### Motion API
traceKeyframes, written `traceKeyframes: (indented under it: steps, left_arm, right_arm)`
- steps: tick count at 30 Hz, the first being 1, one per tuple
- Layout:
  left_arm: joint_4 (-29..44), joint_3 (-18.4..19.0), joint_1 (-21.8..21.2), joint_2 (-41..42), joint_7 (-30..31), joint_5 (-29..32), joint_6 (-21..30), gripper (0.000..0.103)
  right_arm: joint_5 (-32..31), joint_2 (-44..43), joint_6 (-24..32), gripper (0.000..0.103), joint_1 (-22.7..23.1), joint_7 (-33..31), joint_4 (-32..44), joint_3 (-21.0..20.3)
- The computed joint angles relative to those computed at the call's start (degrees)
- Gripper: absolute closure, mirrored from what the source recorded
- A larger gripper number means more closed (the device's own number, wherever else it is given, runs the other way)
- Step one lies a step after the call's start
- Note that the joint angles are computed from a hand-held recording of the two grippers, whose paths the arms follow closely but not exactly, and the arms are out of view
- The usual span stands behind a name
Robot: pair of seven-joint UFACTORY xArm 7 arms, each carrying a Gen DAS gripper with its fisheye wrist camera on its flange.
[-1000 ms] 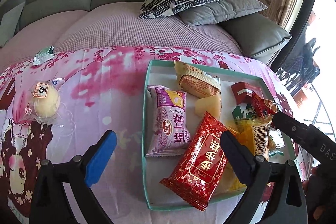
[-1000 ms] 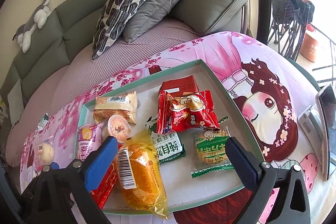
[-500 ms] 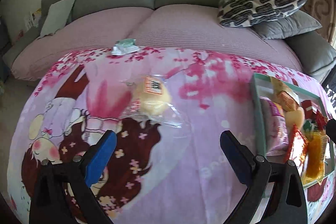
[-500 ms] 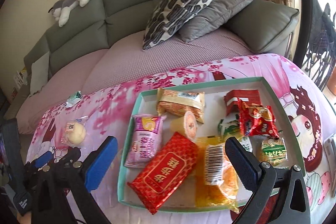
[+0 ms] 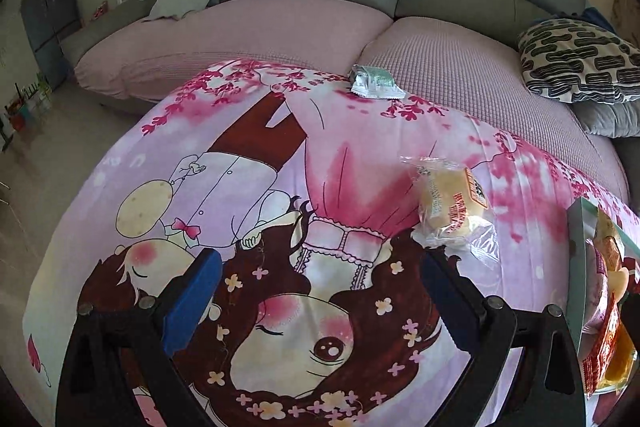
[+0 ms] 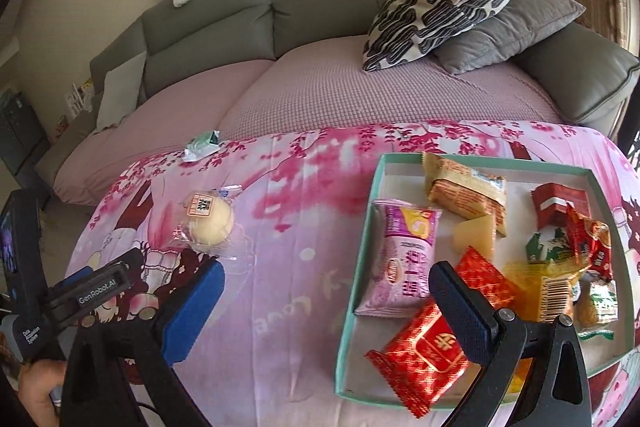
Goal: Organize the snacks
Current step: 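Withdraw both open tools toward the wrapped bun and green packet, then grasp the clear-wrapped round bun with the right tool while the left grasps the green-white packet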
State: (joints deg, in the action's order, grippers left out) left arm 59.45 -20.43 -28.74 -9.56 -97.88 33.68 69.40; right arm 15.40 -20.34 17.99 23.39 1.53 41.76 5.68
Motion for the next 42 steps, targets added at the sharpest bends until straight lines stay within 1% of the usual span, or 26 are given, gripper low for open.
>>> traceKeyframes:
  steps: [3,5,8,10,12,15,17,19,21,23,25,30,32,33,34,37,39,42]
  left_arm:
    - [-2.43,1.3,0.95,-1.67,0.36,-1.24,-2.96,0.004]
    - [-4.15,2.02,1.91,-2.72,1.32,-2.0,-5.44,0.004]
    - [-5.42,2.58,3.53,-3.51,4.43,-2.44,-6.69,0.004]
    - [-6.41,2.94,4.71,-4.14,6.21,-1.94,-7.77,0.004]
    - [-7.95,3.75,5.88,-5.19,7.97,-2.81,-9.98,0.004]
    - [-9.87,4.27,7.82,-6.37,9.75,-3.26,-12.99,0.004]
    - [-10.43,4.21,8.92,-6.39,10.91,-3.23,-14.24,0.004]
    - [-11.12,4.52,9.71,-6.34,12.36,-3.75,-16.22,0.004]
    - [-11.85,4.89,10.38,-6.34,13.71,-4.57,-18.5,0.004]
    - [-12.27,5.1,11.02,-6.21,14.9,-5.3,-20.24,0.004]
    - [-12.51,5.23,11.59,-6.03,15.98,-5.88,-21.66,0.004]
    - [-11.89,5.31,12.66,-5.1,18.27,-6.29,-22.59,0.004]
    - [-11.85,5.61,12.89,-4.86,19.27,-6.6,-23.6,0.004]
    - [-11.76,5.74,13.01,-4.64,19.81,-6.76,-24.05,0.004]
    - [-11.6,5.9,13.12,-4.33,20.36,-6.97,-24.54,0.004]
    - [-11.19,6.44,13.41,-3.51,21.84,-7.75,-26.3,0.004]
    - [-10.87,6.86,13.56,-3.03,23.06,-8.38,-27.61,0.004]
    - [-9.53,7.17,14.34,-1.7,23.77,-7.7,-28.67,0.004]
  right_arm:
    - [2.3,3.26,-0.86,0.0,2.53,-1.1,2.39,0.07]
    - [3.3,6.56,-0.96,0.0,3.34,-1.31,5.04,0.71]
    - [2.81,12.55,0.37,0.0,3.07,-0.74,10.49,2.56]
    - [1.54,16.42,1.0,0.0,2.52,0.53,13.89,3.97]
    - [0.13,20.12,1.41,0.0,2.02,2.32,17.01,5.03]
    - [-3.24,24.59,3.93,0.0,1.65,5.22,21.38,5.95]
    - [-3.93,26.43,4.26,0.003,1.51,5.24,23.09,6.56]
    - [-2.66,27.97,5.11,0.01,1.21,3.76,24.71,7.36]
    - [-2.86,29.18,5.63,0.011,1.34,3.59,26.01,7.69]
    - [-2.17,30.09,5.74,0.017,1.36,2.87,26.93,8.21]
    - [-0.3,30.89,6.4,0.026,1.03,0.84,27.9,9.05]
    - [4.18,32.8,8.37,0.035,0.7,-2.0,30.12,10.21]
    - [6.6,33.37,9.03,0.042,0.22,-3.7,30.78,10.78]
    - [8.06,33.57,9.58,0.049,-0.13,-4.84,31.12,11.12]
    - [9.36,33.67,10.05,0.051,-0.4,-5.82,31.35,11.34]
    - [10.95,33.58,10.79,0.056,-0.5,-7.06,31.63,11.16]
    - [11.61,33.52,11.29,0.057,-0.56,-7.47,31.96,10.84]
    - [9.75,33.92,11.56,0.058,-0.25,-5.73,33.1,9.49]
